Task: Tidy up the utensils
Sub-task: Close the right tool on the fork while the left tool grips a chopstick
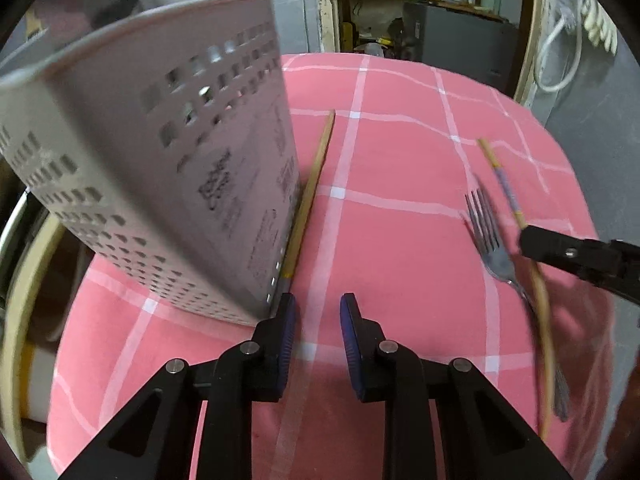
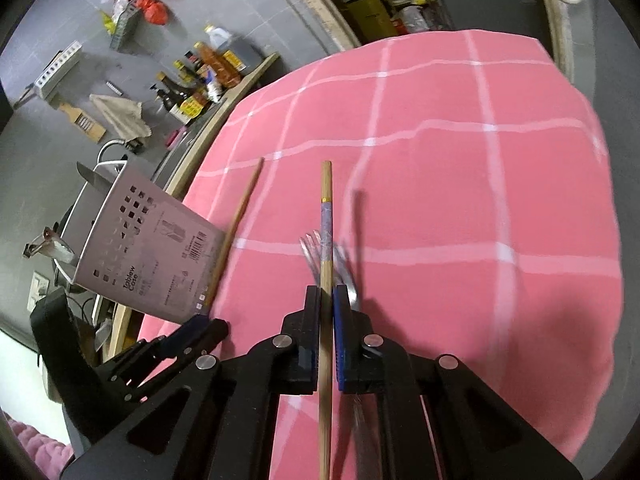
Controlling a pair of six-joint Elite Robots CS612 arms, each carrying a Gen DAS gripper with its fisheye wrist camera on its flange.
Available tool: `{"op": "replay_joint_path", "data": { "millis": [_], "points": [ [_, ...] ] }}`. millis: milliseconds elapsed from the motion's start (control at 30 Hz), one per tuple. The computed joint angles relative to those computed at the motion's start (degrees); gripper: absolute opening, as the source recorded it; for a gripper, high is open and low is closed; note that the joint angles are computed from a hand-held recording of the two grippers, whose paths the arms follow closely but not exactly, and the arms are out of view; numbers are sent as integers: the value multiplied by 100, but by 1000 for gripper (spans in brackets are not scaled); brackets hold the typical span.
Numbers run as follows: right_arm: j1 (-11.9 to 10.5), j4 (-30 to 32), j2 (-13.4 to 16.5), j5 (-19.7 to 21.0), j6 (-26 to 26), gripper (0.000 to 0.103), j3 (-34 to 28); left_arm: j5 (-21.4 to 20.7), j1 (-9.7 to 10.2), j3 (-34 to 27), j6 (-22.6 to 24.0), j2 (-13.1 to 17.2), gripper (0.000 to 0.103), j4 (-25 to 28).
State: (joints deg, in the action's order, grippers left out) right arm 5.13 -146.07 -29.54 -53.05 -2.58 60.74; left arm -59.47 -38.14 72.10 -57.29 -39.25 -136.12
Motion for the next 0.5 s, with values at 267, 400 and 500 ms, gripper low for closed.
{"op": "replay_joint_path", "data": {
  "millis": [267,400,500],
  "points": [
    [141,448,195,117,-279,6,-477,16,15,151,-7,-72,20,-221],
    [189,708,230,89,-452,7,-575,-16,19,212,97,-86,21,-343],
    [181,780,211,45,-538,10,-568,-85,21,239,262,-86,28,-453]
  ]
}}
